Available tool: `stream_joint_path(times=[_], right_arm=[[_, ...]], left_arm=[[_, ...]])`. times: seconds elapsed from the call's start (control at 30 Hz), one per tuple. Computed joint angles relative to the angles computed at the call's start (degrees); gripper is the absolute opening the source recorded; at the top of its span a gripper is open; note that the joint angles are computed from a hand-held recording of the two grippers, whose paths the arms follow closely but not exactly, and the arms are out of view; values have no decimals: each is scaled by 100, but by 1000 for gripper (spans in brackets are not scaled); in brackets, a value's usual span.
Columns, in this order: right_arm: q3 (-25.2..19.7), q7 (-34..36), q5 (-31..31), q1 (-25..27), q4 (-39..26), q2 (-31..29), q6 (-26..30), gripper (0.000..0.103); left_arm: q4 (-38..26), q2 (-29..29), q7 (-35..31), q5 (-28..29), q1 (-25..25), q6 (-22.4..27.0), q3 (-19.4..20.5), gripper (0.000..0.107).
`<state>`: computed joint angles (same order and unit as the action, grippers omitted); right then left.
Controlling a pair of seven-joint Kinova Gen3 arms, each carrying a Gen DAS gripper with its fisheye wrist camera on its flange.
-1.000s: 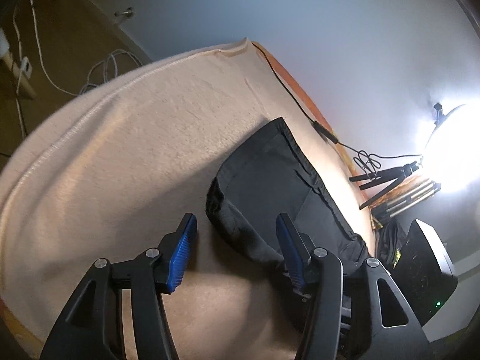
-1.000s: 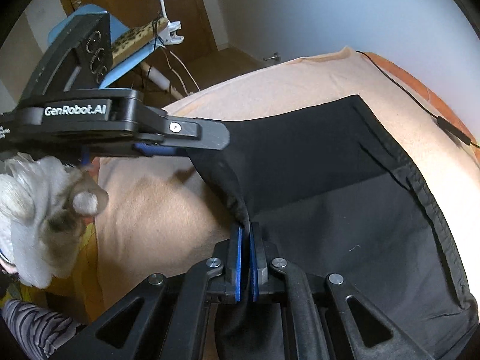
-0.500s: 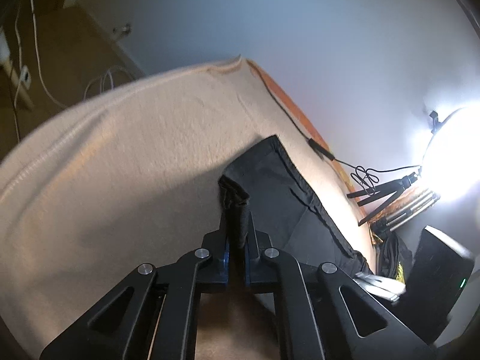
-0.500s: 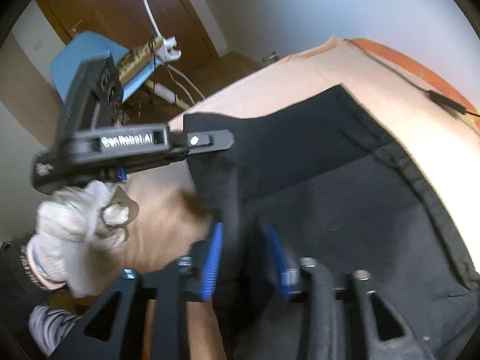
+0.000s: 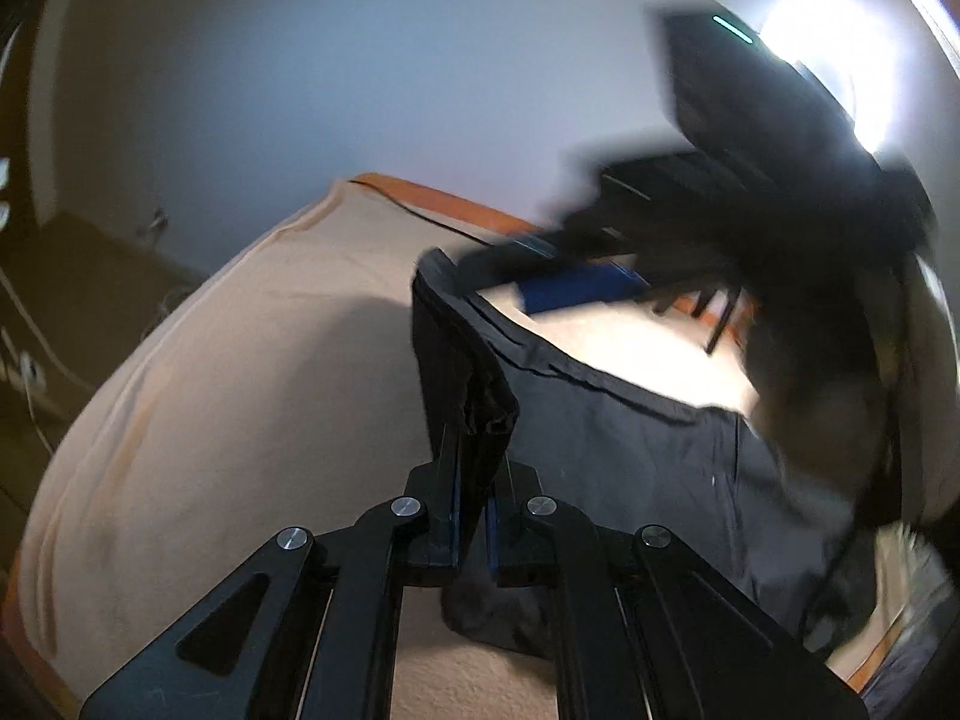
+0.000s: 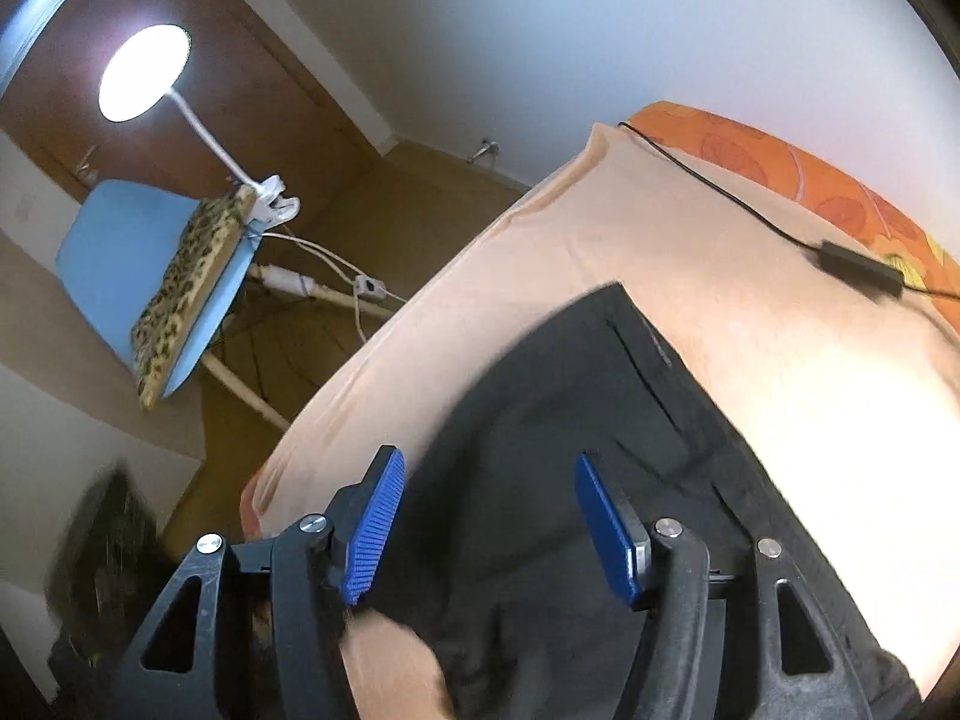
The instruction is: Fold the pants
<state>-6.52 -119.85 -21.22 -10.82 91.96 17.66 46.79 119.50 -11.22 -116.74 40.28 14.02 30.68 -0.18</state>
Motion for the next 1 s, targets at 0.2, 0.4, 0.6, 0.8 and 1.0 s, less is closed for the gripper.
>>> stream_joint_path(times=[0.2, 0.4, 0.6, 0.8, 1.0], right_arm=[[158, -448, 545, -209, -1074, 724, 1040, 63], [181, -545, 777, -257, -1389, 987, 1750, 29], [196, -579, 879, -274, -1055, 578, 1340, 1], [280, -803, 1350, -483, -1434, 339, 1286, 0], [255, -903, 1521, -599, -1530, 555, 1068, 0]], left_arm=[[47, -48, -19, -373, 200, -148, 242, 4], [89, -152, -105, -367, 337, -42, 76, 4], [-29, -342, -490, 237, 172, 382, -452, 4], [-303, -645, -726, 498, -22, 575, -684, 3], [-285, -420, -468, 427, -264, 742, -722, 3]])
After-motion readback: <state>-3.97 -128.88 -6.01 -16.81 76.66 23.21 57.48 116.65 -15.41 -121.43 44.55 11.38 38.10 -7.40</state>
